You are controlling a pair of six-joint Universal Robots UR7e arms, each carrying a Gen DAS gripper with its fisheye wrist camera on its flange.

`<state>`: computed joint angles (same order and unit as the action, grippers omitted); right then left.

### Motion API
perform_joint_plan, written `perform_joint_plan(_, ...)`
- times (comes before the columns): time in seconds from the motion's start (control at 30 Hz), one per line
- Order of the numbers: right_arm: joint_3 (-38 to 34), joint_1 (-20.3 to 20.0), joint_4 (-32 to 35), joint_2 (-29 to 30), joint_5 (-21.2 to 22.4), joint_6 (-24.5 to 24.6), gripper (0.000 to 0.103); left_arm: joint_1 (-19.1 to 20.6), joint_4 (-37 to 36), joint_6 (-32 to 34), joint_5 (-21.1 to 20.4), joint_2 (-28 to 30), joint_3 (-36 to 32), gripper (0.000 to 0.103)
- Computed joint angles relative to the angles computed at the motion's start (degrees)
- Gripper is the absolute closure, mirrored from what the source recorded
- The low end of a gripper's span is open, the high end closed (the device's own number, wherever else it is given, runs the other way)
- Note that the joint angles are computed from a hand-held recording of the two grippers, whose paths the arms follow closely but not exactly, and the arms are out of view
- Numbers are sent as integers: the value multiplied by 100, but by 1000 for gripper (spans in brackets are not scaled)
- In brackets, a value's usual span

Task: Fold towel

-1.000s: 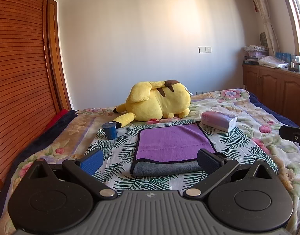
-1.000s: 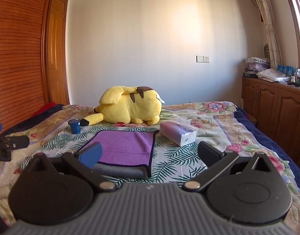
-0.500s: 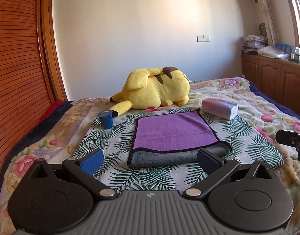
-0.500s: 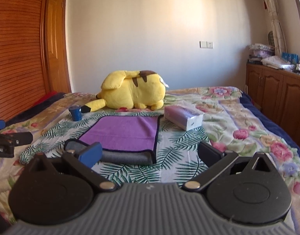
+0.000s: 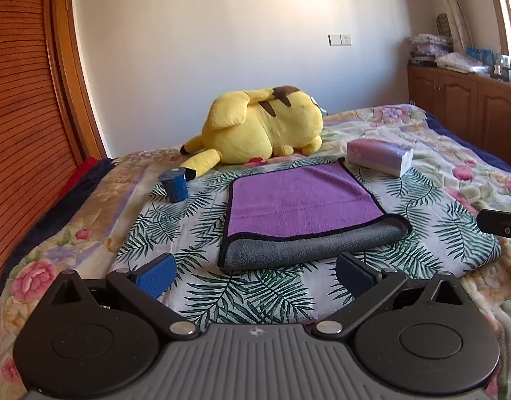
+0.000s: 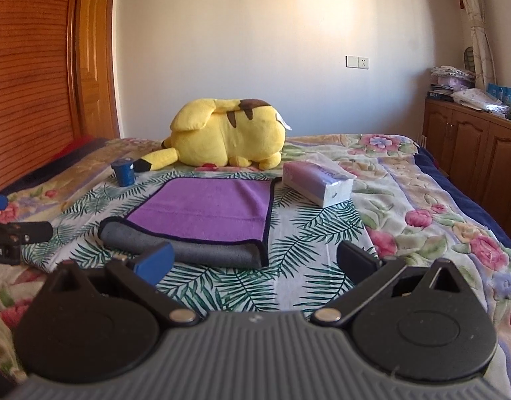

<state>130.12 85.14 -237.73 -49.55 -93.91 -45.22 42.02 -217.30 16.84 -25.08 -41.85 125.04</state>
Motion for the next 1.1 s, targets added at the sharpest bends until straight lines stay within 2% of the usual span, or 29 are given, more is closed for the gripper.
perform_joint_plan(0.33, -363, 41, 615, 97, -220, 97, 0, 482, 281, 68, -405, 101, -387, 16)
perform_joint_plan(0.77, -1092, 83, 1327, 373, -408, -25, 0, 1139, 405, 568, -897, 400, -1190, 16)
perform_joint_plan(1.1, -1619, 123, 1874, 622, -442, -129, 0, 1603, 630, 636, -1205, 559, -1719, 16)
